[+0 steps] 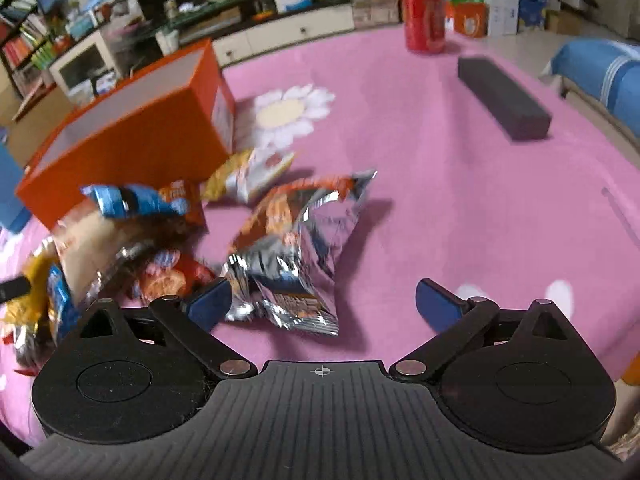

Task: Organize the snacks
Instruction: 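Grasp the gold bread packet with the left tool while the right tool grasps the silver chip bag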

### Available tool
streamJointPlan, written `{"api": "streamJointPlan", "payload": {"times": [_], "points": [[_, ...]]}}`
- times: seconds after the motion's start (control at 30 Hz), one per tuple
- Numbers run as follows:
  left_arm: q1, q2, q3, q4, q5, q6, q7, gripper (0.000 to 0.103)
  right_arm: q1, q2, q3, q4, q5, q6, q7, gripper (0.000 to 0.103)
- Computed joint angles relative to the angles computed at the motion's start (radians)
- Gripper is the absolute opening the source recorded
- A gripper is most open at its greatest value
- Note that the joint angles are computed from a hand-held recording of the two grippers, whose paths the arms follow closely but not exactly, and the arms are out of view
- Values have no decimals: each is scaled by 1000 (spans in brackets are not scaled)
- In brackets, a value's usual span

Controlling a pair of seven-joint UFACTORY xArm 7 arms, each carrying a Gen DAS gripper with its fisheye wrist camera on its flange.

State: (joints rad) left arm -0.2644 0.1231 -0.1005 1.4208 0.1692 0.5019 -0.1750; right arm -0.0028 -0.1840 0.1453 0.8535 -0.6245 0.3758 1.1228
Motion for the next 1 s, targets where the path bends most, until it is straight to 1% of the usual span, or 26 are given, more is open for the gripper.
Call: {"api": "streamJointPlan", "payload": {"times": [0.07, 0.13, 0.17, 0.2, 0.27, 0.33, 0.37, 0.4, 0.47, 0.5, 0.53, 0.6, 0.67, 0.7, 0.8, 0.87, 1.0], "points": [[-2, -22, 4, -30, 29, -18, -4, 92, -13, -5, 19, 11, -70, -2, 29, 91], [-1, -24, 6, -32, 55, -21, -2, 92, -13, 25, 32, 45, -124, 3, 41, 91], [1, -22, 7, -29, 65, -24, 0, 92, -7, 48, 32, 65, -143, 3, 49, 91], [3, -16, 7, -21, 66, -26, 10, 92, -2, 67, 26, 75, -169, -16, 69, 91], [9, -5, 5, -9, 52, -31, 40, 92, 4, 81, 16, 77, -243, -49, 142, 91], [18, 14, -3, 8, 6, -34, 99, 93, 11, 83, 0, 65, -296, -79, 193, 91], [23, 30, -7, 24, -21, -28, 131, 93, 14, 83, -10, 52, -299, -98, 200, 91], [27, 46, -11, 44, -48, -14, 157, 93, 19, 84, -19, 43, -278, -104, 188, 91], [25, 84, -9, 88, -77, 18, 167, 93, 26, 91, -35, 38, -218, -110, 159, 91], [21, 102, -4, 109, -82, 32, 156, 91, 23, 92, -39, 37, -221, -126, 168, 91], [19, 117, -1, 126, -91, 42, 147, 85, 18, 93, -38, 37, -239, -134, 189, 91], [25, 132, -3, 141, -128, 58, 143, 78, 18, 95, -40, 36, -239, -135, 192, 91], [45, 130, -19, 135, -197, 61, 175, 66, 21, 98, -46, 34, -208, -142, 169, 91], [57, 127, -28, 131, -235, 70, 200, 54, 20, 99, -45, 35, -211, -140, 172, 91], [58, 98, -20, 99, -249, 66, 215, 49, 22, 100, -45, 34, -202, -139, 164, 91], [70, 65, -21, 67, -288, 71, 231, 49, 23, 97, -44, 34, -207, -136, 165, 91], [82, -22, -12, -23, -328, 74, 259, 49, 20, 92, -40, 31, -216, -138, 174, 91]]}}
